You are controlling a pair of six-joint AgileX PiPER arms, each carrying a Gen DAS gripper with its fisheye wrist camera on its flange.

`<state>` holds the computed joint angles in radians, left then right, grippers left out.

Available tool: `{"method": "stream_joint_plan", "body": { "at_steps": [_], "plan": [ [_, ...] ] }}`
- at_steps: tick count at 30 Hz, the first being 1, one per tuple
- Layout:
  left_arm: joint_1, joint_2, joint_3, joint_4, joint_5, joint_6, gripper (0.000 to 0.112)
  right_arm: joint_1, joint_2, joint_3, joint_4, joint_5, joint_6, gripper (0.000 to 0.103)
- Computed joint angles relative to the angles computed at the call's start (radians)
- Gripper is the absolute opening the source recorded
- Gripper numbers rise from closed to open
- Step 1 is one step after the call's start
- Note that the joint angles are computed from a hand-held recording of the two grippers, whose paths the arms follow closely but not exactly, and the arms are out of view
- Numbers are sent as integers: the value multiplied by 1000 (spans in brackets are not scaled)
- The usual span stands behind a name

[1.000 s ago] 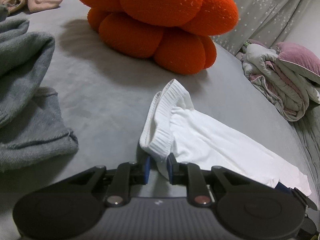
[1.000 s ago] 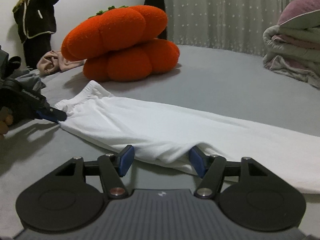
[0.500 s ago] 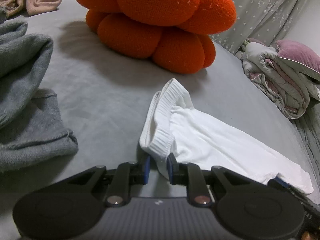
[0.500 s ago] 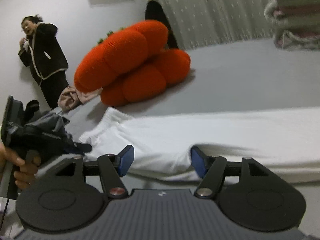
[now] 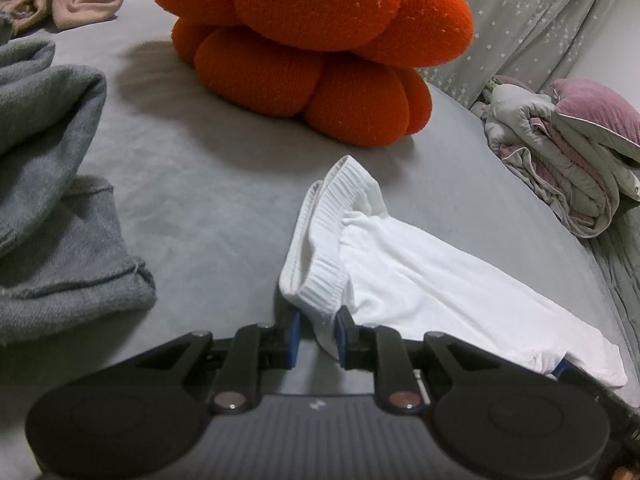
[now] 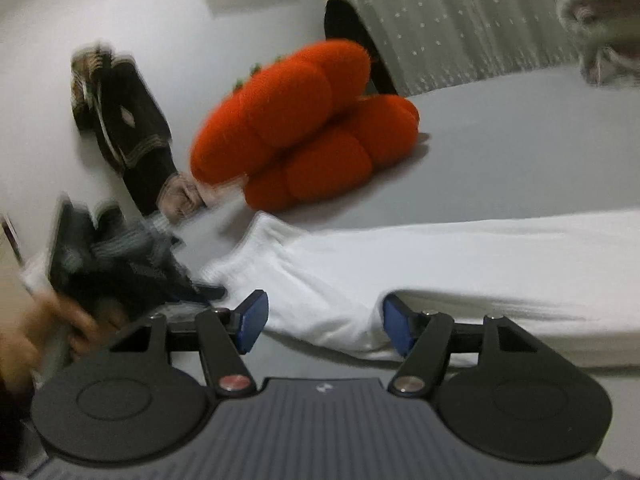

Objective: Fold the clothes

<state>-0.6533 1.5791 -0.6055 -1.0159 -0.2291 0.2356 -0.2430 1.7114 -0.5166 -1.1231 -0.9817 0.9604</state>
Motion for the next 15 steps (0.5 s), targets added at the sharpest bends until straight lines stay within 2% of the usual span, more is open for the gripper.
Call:
{"method": "stream_joint_plan", "body": {
  "at_steps": [1,4,7,9,12,15],
  "plan": [
    [1,-1,0,6,2,-7,18,-21,14,-8,-21,-25,42,67],
    [6,0,1,33,7,-31,18,-26,26,-20,-46,-15,79,67],
    [11,0,1,60,12,-57,18,-52,35,0,-19,-99,47,67],
    [14,0,1,78,15,-75,19,-67,54,-1,-2,-137,84,67],
    [17,0,2,93,17,-90,19,-40,52,-23,1,-54,130,67],
    [16,1,1,82,16,-77,19,-25,52,-29,18,-16,152,66]
  ]
}}
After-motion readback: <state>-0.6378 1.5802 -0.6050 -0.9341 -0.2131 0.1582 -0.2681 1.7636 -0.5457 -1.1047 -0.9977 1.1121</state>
